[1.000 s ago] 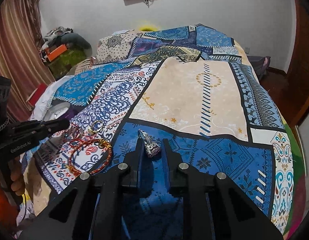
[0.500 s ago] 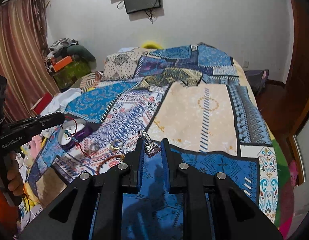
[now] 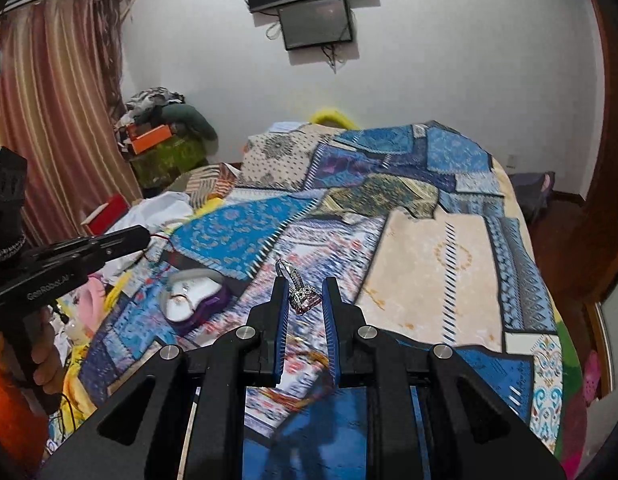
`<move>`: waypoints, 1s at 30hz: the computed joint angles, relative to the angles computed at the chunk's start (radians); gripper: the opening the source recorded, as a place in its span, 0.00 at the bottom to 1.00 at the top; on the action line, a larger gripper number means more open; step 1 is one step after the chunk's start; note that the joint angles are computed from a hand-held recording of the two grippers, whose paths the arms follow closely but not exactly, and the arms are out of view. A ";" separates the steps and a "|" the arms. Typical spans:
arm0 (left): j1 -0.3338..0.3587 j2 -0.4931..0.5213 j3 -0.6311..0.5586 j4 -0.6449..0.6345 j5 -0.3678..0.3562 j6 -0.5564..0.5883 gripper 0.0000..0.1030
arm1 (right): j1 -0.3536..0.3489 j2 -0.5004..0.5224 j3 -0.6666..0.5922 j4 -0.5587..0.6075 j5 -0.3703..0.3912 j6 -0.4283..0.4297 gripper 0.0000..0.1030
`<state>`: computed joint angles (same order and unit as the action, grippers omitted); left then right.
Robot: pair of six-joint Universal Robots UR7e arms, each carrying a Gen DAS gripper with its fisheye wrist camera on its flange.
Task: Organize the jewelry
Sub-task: 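Grasp the silver pendant earring with the right tool and carry it toward the tin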
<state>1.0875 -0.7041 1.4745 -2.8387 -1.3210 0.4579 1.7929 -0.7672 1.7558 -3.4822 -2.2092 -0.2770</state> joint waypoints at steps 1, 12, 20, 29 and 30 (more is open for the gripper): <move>0.002 -0.004 0.000 -0.006 0.002 0.006 0.00 | 0.005 0.007 -0.010 0.003 0.005 -0.004 0.15; 0.034 -0.006 -0.051 -0.044 -0.012 0.041 0.00 | 0.029 0.088 -0.130 0.074 0.056 -0.033 0.15; 0.067 0.026 -0.117 -0.013 -0.032 0.036 0.00 | 0.025 0.153 -0.227 0.164 0.087 -0.020 0.15; 0.099 0.074 -0.191 0.062 -0.065 0.028 0.00 | 0.009 0.224 -0.331 0.292 0.098 0.005 0.15; 0.104 0.082 -0.199 0.073 -0.065 0.024 0.00 | 0.007 0.231 -0.341 0.305 0.097 0.008 0.15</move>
<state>1.1913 -0.6222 1.2752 -2.7656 -1.3858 0.4822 1.8003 -0.5359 1.4150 -3.1774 -2.1126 -0.2688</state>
